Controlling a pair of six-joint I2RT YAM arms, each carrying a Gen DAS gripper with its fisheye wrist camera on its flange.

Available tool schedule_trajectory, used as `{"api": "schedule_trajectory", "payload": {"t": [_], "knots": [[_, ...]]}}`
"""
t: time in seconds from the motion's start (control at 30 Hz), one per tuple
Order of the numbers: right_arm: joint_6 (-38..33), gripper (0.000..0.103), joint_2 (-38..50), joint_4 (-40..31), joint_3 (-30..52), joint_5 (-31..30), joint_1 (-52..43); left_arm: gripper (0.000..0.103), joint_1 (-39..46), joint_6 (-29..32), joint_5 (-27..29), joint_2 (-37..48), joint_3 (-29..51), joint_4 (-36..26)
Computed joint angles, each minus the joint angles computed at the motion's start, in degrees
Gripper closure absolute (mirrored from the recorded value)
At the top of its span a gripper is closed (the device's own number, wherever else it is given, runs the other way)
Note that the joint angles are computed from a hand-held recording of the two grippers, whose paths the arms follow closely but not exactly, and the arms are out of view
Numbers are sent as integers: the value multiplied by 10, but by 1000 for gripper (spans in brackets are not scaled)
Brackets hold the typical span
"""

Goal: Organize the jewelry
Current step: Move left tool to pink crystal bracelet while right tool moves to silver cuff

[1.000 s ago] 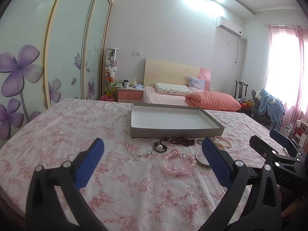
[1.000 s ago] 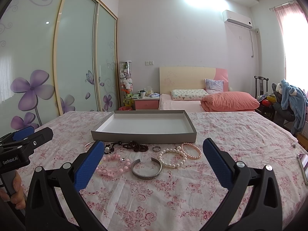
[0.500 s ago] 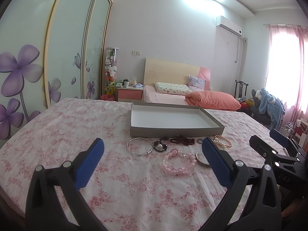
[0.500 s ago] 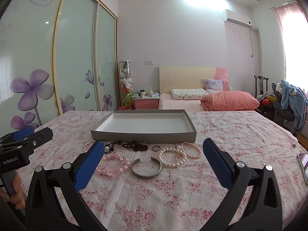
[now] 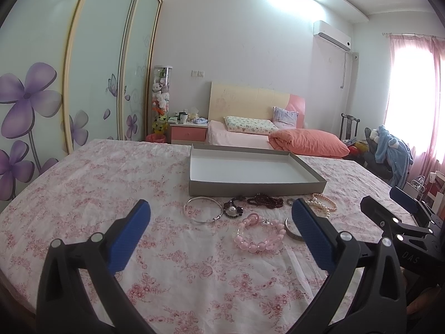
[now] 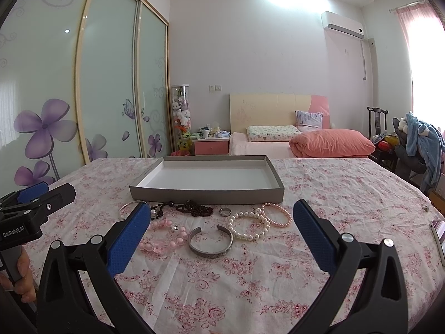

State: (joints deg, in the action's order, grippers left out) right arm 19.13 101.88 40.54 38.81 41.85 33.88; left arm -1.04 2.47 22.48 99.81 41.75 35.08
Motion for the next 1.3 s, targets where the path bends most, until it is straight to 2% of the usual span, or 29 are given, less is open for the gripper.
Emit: {"api": "schedule_trajectory", "payload": {"t": [0.07, 0.13, 0.4, 0.6, 0.83, 0.9, 0.97, 1.17, 1.23, 1.3], "knots": [[9, 2, 15, 4, 0, -8, -7, 4, -4, 0, -5, 31, 3, 24], [20, 2, 15, -18, 9, -19, -16, 4, -8, 4, -14, 45, 16, 8], [90, 2, 59, -158, 83, -145, -73, 4, -7, 8, -21, 102, 129, -137], [110, 3, 103, -275, 156, -212, -98, 4, -5, 23, -12, 152, 221, -247], [101, 19, 156, -400, 260, -280, -120, 4, -3, 43, 7, 201, 311, -333], [92, 21, 168, -426, 287, -275, -120, 4, -3, 47, 6, 207, 321, -341], [81, 29, 179, -449, 313, -271, -115, 4, -4, 54, 5, 209, 324, -344], [67, 36, 200, -468, 345, -250, -108, 4, -20, 67, -10, 231, 357, -373], [65, 36, 199, -462, 341, -248, -108, 8, -26, 73, -15, 236, 365, -380], [66, 36, 191, -455, 329, -252, -109, 19, -32, 78, -21, 243, 377, -394]]}}
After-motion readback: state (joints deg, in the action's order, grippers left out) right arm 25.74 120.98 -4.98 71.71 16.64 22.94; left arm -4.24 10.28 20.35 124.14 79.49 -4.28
